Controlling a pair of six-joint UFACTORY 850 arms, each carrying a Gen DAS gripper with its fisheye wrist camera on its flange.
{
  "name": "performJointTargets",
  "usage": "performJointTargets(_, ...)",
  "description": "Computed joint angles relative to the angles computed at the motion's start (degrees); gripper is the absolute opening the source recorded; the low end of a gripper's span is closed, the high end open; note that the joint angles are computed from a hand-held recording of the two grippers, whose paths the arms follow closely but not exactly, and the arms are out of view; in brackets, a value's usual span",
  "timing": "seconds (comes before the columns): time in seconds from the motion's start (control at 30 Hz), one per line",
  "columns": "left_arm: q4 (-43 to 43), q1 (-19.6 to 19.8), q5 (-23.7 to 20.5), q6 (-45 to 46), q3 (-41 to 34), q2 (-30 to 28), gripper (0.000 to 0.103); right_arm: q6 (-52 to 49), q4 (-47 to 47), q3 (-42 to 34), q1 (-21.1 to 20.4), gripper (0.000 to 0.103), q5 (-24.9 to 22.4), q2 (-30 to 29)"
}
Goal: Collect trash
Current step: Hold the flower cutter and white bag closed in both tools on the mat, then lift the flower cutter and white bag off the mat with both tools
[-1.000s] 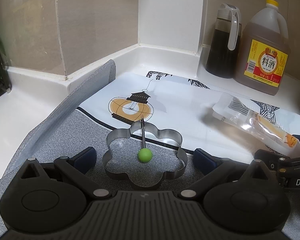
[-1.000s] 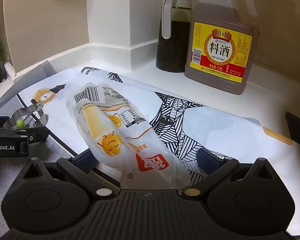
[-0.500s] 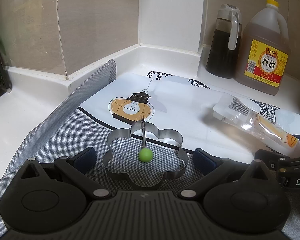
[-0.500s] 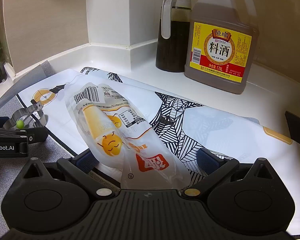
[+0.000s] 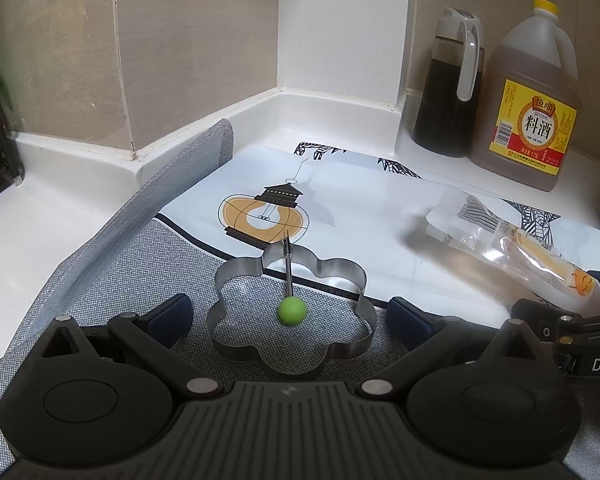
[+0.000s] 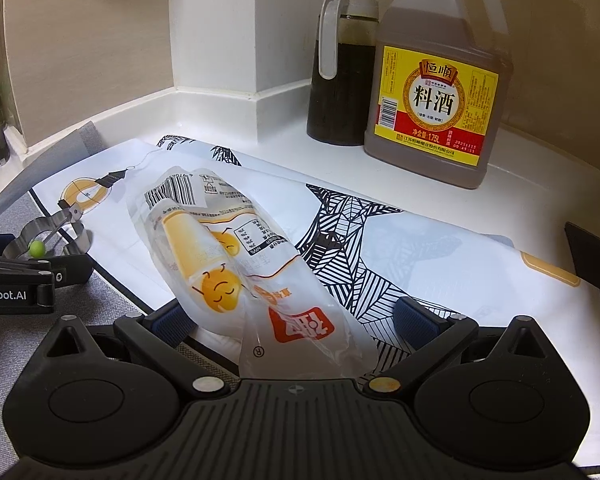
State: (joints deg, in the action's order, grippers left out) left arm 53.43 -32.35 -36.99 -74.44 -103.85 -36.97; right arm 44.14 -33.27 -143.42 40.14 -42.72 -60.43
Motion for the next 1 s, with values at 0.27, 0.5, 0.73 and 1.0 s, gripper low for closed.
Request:
performJointTargets(0.27, -7.3, -0.1, -8.5, 3.4, -6.9, -3.0, 0.092, 5.1, -6.1, 8.4, 0.7, 0.027, 5.8, 4.6)
performJointTargets(0.5, -1.9, -2.1, -9.3, -2.3, 0.2, 2.9, 0.083, 20.9, -13.3, 19.7, -0.4, 0.019, 15.8, 11.0)
performJointTargets(0.73, 4.8, -6.7, -10.6, -7.7, 9.7, 11.4, 0.083, 33.4, -25.0, 24.4, 0.0, 0.019, 18.3, 13.4)
performJointTargets(1.0, 10.7, -14.7, -17.2, -13.1, 22.5, 23.5, 0.083, 52.9, -44.9, 35.1, 1.8, 0.019, 20.9, 20.5)
